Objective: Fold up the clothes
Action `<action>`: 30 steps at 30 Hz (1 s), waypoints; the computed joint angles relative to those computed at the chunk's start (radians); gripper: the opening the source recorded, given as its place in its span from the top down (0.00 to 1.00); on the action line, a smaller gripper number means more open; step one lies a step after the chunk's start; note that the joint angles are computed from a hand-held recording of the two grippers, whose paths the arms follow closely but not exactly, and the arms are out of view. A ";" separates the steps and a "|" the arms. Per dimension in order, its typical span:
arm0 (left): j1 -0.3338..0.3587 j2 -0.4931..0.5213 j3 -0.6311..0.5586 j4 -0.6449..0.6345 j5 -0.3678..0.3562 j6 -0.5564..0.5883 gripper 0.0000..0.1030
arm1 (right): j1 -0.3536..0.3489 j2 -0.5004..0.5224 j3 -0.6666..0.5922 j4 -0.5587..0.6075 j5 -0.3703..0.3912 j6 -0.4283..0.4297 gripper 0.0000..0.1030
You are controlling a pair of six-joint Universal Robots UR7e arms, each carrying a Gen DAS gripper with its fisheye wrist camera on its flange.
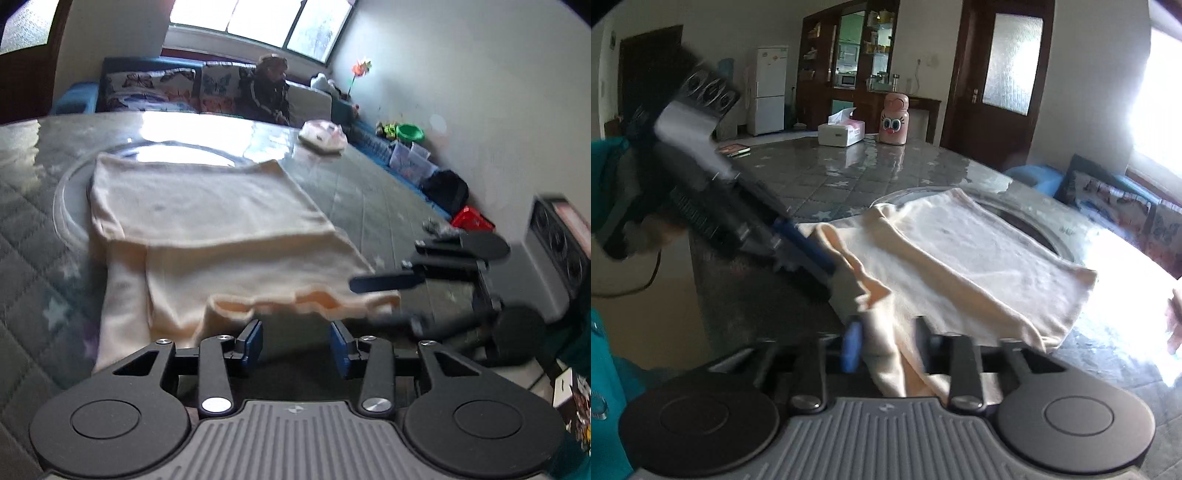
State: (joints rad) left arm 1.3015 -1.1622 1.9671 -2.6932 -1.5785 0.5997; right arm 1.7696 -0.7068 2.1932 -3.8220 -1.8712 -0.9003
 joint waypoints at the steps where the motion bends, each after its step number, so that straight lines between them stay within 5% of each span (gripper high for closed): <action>1: -0.001 0.005 -0.005 -0.007 -0.001 0.001 0.59 | 0.001 0.005 0.003 -0.005 -0.007 -0.022 0.61; 7: 0.001 0.014 -0.014 -0.004 0.009 0.016 0.59 | 0.002 0.057 -0.017 -0.047 -0.037 -0.103 0.58; 10: 0.003 -0.007 0.009 -0.018 0.019 0.057 0.57 | 0.003 0.085 -0.042 -0.062 -0.039 -0.124 0.65; 11: 0.004 -0.019 0.021 -0.028 0.026 0.079 0.57 | 0.004 0.094 -0.050 -0.066 -0.040 -0.131 0.78; 12: 0.006 -0.030 0.032 -0.038 0.033 0.101 0.56 | 0.003 0.089 -0.057 -0.044 -0.039 -0.105 0.86; 19: 0.014 -0.068 0.111 -0.203 0.122 0.250 0.49 | -0.017 0.002 -0.059 0.084 0.032 0.106 0.89; 30: 0.030 0.013 0.129 -0.407 0.143 0.503 0.51 | -0.006 -0.012 -0.064 0.096 0.038 0.142 0.91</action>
